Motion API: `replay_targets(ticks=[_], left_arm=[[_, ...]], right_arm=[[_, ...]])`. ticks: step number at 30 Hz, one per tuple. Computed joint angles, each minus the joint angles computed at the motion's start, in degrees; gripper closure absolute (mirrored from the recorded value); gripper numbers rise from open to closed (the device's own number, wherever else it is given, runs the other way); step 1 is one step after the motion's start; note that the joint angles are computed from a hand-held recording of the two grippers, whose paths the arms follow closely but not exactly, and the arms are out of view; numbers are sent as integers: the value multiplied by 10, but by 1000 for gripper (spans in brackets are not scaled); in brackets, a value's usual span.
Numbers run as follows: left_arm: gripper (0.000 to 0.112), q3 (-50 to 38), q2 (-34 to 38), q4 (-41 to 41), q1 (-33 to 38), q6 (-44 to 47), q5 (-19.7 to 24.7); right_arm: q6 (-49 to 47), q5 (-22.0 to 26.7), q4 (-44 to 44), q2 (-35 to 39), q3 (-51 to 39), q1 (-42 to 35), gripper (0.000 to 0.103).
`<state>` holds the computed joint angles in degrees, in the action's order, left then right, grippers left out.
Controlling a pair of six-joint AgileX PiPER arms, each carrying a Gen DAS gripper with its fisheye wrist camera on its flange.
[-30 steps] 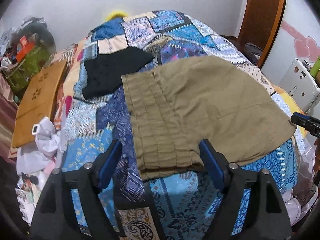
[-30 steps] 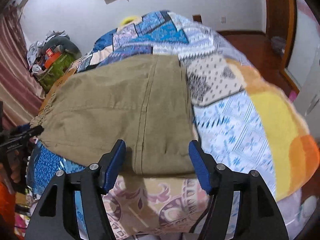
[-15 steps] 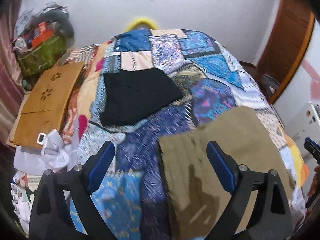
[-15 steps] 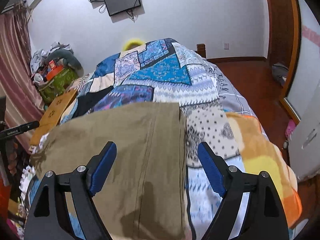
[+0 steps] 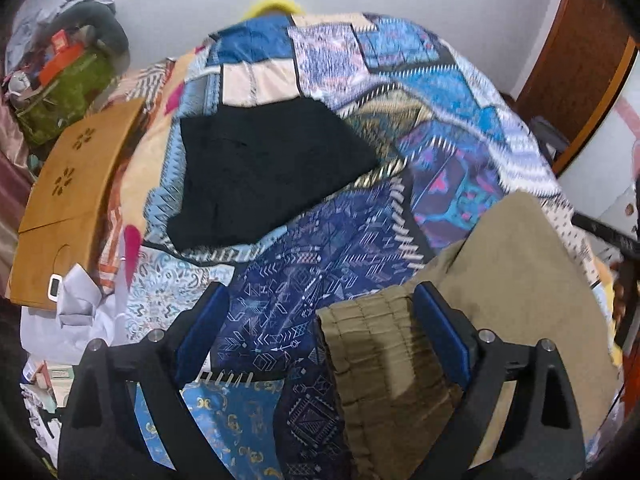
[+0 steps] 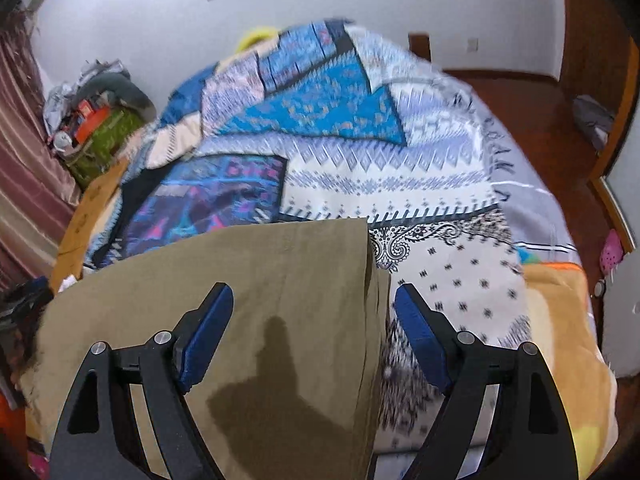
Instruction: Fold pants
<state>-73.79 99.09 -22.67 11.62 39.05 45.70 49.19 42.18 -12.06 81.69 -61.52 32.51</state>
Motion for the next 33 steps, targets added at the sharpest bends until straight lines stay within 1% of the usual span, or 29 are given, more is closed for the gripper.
replay_targets(ticks=[2, 4, 5, 6, 7, 8, 9, 10, 12, 15, 16, 17, 18, 20, 23, 25, 27, 29, 30, 31, 33], left_arm=[[15, -1, 15, -10, 2, 9, -2], [14, -6, 26, -23, 6, 16, 3], [14, -4, 27, -28, 8, 21, 2], [14, 0, 26, -33, 9, 25, -3], [14, 9, 22, -41, 9, 34, -13], [14, 24, 15, -49, 9, 49, -31], [14, 35, 10, -50, 7, 57, -47], [14, 50, 3, -47, 3, 61, -71], [14, 76, -10, -27, -12, 42, -117], [14, 110, -29, 29, -35, -8, -181], [14, 116, -33, 50, -41, -30, -194], [14, 115, -35, 64, -44, -45, -196], [17, 108, -35, 69, -44, -54, -184], [26, 86, -35, 40, -35, -27, -137], [27, 66, -61, -3, -20, 23, -84], [26, 60, -78, -9, -19, 27, -68], [26, 46, -93, -28, -16, 42, -41], [25, 30, -97, -40, -15, 49, -12], [25, 14, -93, -49, -15, 51, 15], [25, 3, -89, -54, -15, 50, 31], [24, -29, -71, -67, -18, 45, 78]], right_arm=[[-76, -11, 56, 39, -13, -35, 23], [-129, -26, 94, 68, -18, -58, 23], [-151, -32, 115, 85, -22, -71, 26], [-162, -39, 129, 95, -21, -80, 34], [-186, -48, 160, 106, -20, -93, 40], [-208, -56, 188, 111, -17, -103, 49], [-236, -66, 224, 115, -11, -114, 55], [-256, -69, 247, 122, -11, -119, 56], [-254, -70, 239, 131, -14, -114, 57], [-235, -61, 214, 137, -21, -104, 58], [-228, -54, 204, 140, -28, -103, 58], [-200, -36, 176, 143, -42, -97, 59], [-149, -9, 128, 145, -60, -81, 64], [-71, 57, 39, 144, -100, -44, 64], [-44, 93, -18, 109, -121, -1, 64], [-34, 121, -53, 89, -139, 36, 63], [-31, 141, -75, 70, -157, 73, 53], [-23, 158, -87, 63, -190, 112, 47], [-24, 162, -87, 65, -205, 122, 45], [-25, 162, -84, 70, -222, 134, 44], [-41, 159, -60, 83, -255, 149, 37]])
